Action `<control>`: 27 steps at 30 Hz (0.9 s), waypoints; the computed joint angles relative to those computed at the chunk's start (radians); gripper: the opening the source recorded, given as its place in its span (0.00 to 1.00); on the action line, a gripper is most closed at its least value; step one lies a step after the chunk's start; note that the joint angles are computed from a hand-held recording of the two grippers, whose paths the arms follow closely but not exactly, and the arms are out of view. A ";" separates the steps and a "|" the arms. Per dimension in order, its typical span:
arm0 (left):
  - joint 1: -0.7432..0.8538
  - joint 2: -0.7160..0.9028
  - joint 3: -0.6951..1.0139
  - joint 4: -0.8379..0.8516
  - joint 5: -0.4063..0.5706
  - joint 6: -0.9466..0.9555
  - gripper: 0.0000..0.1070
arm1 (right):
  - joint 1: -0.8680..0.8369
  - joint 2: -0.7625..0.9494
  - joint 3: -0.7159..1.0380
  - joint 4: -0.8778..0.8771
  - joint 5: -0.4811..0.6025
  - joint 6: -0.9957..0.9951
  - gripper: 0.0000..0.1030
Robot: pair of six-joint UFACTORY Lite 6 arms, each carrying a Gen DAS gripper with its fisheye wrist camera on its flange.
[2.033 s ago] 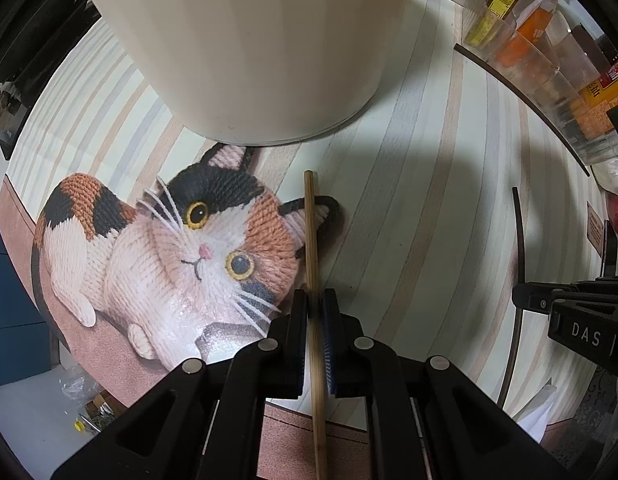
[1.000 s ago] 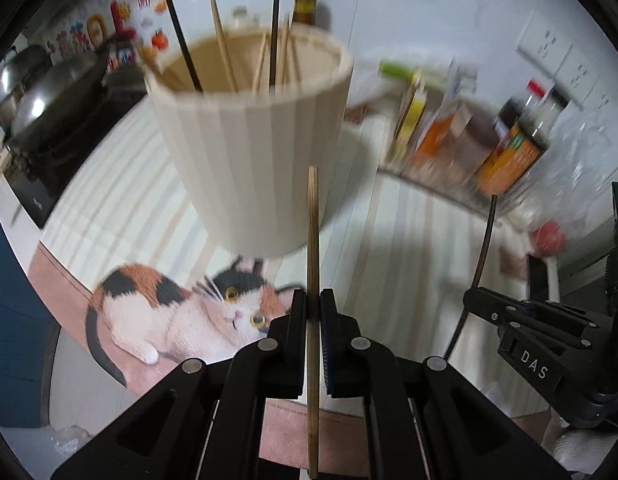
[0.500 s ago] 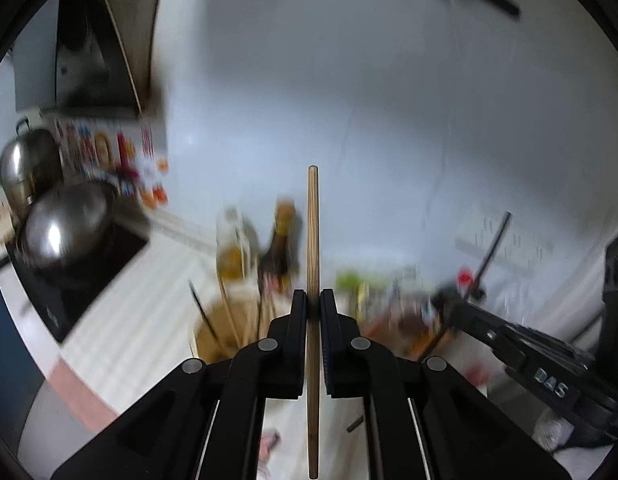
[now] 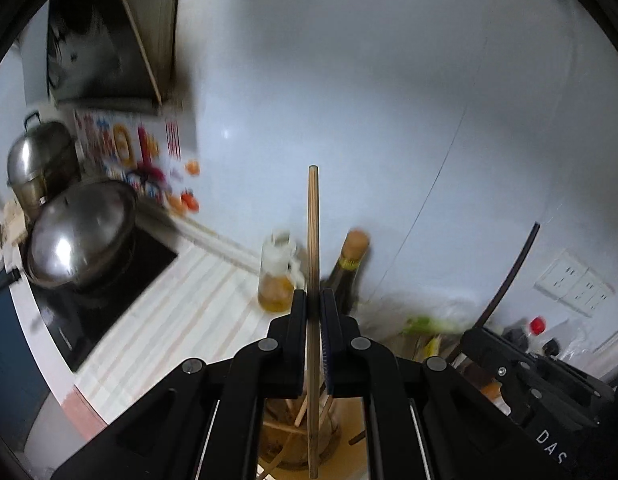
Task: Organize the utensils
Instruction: 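Lower both chopsticks into the beige holder and open both tools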
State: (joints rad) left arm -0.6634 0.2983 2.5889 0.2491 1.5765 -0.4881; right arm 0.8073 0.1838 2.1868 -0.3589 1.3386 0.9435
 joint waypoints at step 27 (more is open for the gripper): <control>-0.547 -0.640 -0.916 0.431 0.219 -0.506 0.96 | 0.269 -0.231 -0.509 -0.089 0.098 0.146 0.98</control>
State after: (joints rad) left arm -1.2107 -0.3414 1.6730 0.6796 1.7957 -0.9946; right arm 1.0766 -0.0477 1.6775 -0.4484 1.4366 1.0893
